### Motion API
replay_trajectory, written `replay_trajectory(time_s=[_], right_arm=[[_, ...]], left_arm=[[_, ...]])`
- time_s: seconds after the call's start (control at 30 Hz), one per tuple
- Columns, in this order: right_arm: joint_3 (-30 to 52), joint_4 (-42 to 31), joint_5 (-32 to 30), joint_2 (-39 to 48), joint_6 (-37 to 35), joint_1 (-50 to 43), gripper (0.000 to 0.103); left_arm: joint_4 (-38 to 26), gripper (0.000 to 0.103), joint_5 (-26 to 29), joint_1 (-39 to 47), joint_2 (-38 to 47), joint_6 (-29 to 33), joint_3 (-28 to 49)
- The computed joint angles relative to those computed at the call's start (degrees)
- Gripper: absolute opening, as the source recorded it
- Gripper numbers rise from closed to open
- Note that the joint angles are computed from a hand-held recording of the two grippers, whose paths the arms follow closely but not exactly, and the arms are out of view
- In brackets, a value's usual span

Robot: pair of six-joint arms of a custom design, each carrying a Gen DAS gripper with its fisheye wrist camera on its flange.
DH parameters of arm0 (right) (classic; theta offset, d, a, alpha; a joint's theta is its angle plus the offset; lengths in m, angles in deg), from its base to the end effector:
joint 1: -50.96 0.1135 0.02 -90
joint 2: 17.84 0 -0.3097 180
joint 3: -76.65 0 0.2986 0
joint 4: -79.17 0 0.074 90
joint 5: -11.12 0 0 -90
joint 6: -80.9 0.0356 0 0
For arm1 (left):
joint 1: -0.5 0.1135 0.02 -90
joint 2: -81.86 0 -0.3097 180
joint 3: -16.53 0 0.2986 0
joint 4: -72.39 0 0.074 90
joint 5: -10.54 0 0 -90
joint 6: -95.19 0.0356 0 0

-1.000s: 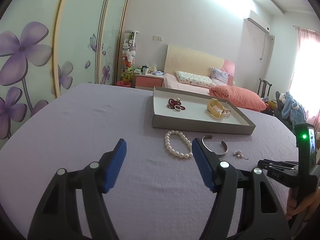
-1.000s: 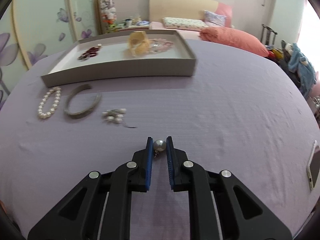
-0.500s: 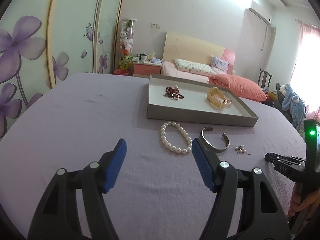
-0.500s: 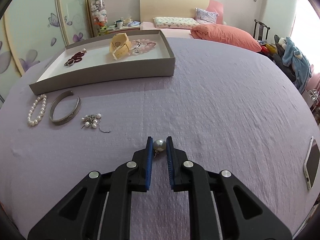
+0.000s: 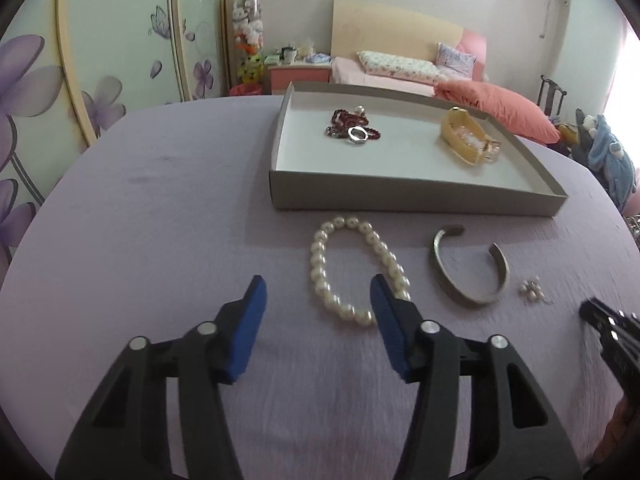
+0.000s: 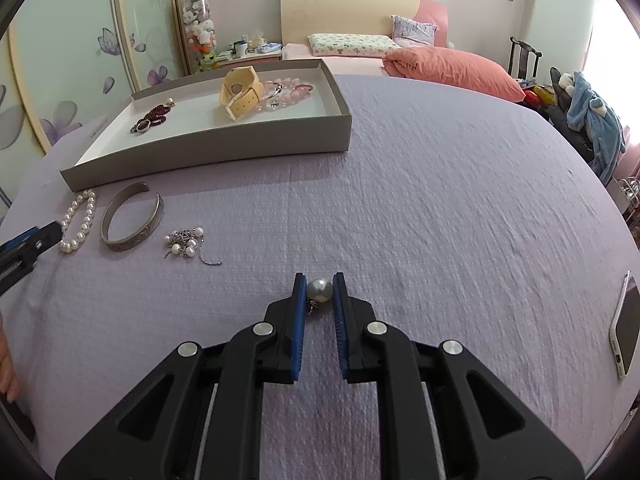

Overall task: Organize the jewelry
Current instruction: 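Grasp the pearl bracelet with the left tool while the right tool holds the earring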

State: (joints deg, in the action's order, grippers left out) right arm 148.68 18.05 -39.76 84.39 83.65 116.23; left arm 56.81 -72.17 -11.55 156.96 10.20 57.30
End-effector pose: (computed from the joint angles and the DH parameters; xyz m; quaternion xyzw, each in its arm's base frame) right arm 0.1632 0.3006 0.1644 0.2200 0.9162 -0.0745 0.3266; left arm 0.2507 -0.0581 0.1608 0.1606 0.9239 -0.0806 0.3378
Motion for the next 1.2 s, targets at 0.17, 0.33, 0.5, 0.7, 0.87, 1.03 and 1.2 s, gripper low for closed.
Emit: replay_trajectory(time_s=[0.17, 0.33, 0.5, 0.7, 0.87, 1.03, 1.2], right_arm=[[-0.3, 0.5, 0.0, -0.2, -0.2, -0.1, 0.015], [-0.3, 0.6, 0.0, -0.2, -0.4, -0.2, 0.015], [-0.4, 0.9, -0.1, -0.3, -0.4, -0.2, 0.015], [-0.5, 1.0, -0.1, -0.4, -0.4, -0.2, 0.015], [-0.4, 0.9, -0.1, -0.4, -0.4, -0.2, 0.015], [-0.5, 1.0, 0.0, -0.5, -0.4, -0.2, 0.015], [-0.6, 1.1, 0.0, -0.5, -0.4, -0.2, 0.015]], left_arm=[[0.0, 0.034, -4.2, -2.9, 4.3, -0.3, 2.4], [-0.2, 0.024, -5.7, -4.4, 4.3, -0.1, 2.6], [-0.1, 0.010, -5.3, -4.7, 4.0, 0.2, 2.4], [-0.6, 0.010, -2.6, -3.1, 3.8, 0.6, 2.7], [-0.5, 0.010, 2.2, -0.6, -0.4, 1.2, 0.7], [-2.4, 0.010, 10.4, 3.7, -11.5, 3.1, -3.1], [-7.0, 0.010, 16.4, 8.3, -22.6, 4.6, -5.8]])
